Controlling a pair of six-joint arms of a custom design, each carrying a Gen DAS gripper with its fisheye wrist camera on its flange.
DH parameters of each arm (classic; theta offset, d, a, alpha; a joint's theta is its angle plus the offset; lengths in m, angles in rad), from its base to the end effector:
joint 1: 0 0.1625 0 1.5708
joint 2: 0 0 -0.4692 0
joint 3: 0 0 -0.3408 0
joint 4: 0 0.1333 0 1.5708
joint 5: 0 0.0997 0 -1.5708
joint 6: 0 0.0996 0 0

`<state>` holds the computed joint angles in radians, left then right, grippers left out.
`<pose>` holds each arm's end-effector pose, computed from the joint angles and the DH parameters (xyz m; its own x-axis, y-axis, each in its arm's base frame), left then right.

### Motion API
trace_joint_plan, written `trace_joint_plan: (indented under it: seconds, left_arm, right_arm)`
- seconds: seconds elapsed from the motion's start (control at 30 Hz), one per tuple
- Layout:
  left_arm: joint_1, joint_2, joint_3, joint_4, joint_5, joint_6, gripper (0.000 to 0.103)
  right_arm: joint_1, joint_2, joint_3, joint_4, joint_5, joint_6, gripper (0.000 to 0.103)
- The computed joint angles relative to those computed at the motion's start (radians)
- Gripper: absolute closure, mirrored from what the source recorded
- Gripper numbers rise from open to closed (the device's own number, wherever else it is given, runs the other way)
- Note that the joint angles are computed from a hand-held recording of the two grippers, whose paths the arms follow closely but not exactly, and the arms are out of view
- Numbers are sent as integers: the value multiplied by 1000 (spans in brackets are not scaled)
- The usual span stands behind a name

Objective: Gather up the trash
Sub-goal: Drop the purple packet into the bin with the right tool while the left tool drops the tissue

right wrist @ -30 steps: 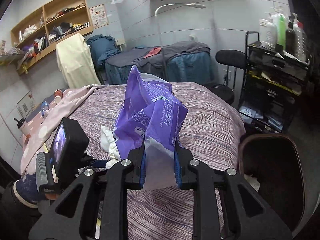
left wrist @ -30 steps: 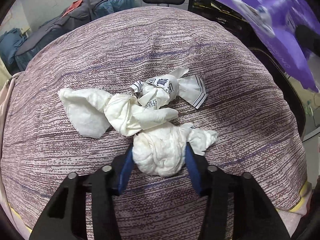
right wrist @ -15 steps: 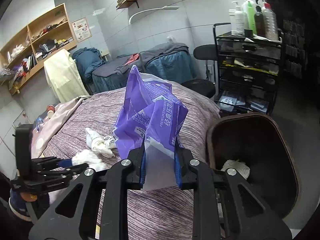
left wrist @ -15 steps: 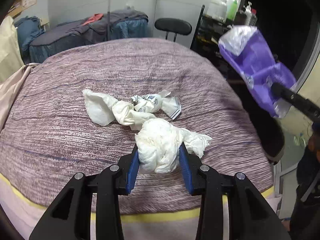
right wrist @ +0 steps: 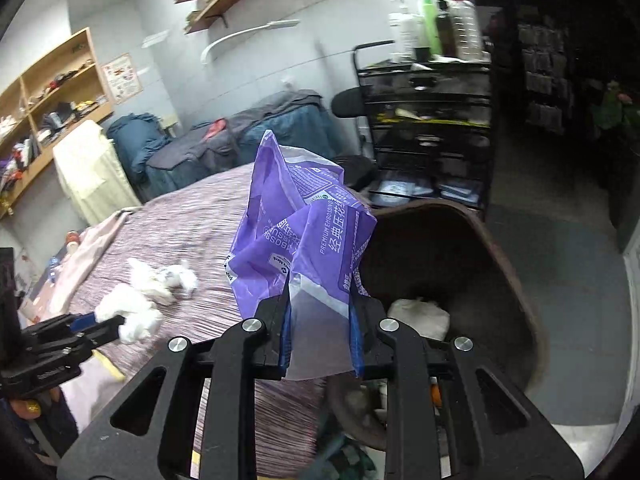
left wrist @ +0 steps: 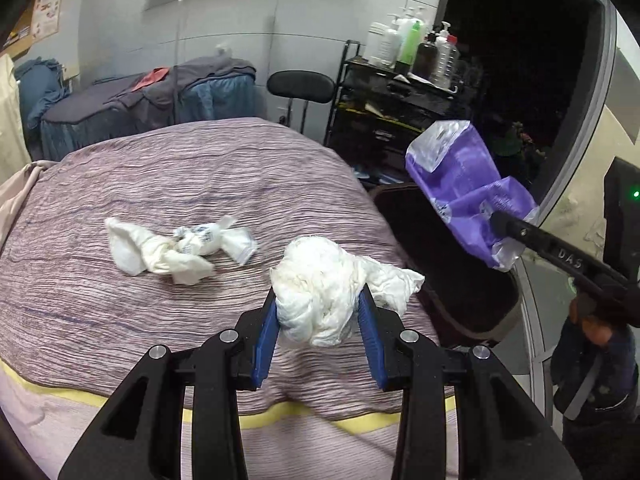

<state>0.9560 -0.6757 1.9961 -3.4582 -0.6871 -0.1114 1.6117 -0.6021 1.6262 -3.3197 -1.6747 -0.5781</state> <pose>-0.1562 -0.5858 0.1260 -0.8070 -0.0501 -0.5884 0.3993 0.6878 -0.6063 0.1517 -0.6986 0.1291 -0.8179 -0.3853 0.4273 -0.5702 0.6418 -0.5128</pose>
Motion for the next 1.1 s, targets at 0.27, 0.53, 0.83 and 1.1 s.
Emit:
trace_joint_plan:
  seconds: [0.27, 0.53, 0.83, 1.1]
  left_arm:
    - [-18, 62, -66, 20, -42, 29, 66]
    - [-22, 98, -113, 47, -78, 44, 66]
    - [-15, 121, -151, 92, -89, 39, 66]
    - [-1, 150, -246, 198, -124, 55, 66]
  right_arm:
    - [-46, 13, -25, -19, -99, 6, 80]
    - [-88, 53, -77, 23, -168, 21, 79]
    - [-107, 66, -69, 3, -179, 38, 51]
    - [-110, 30, -13, -111, -162, 62, 42]
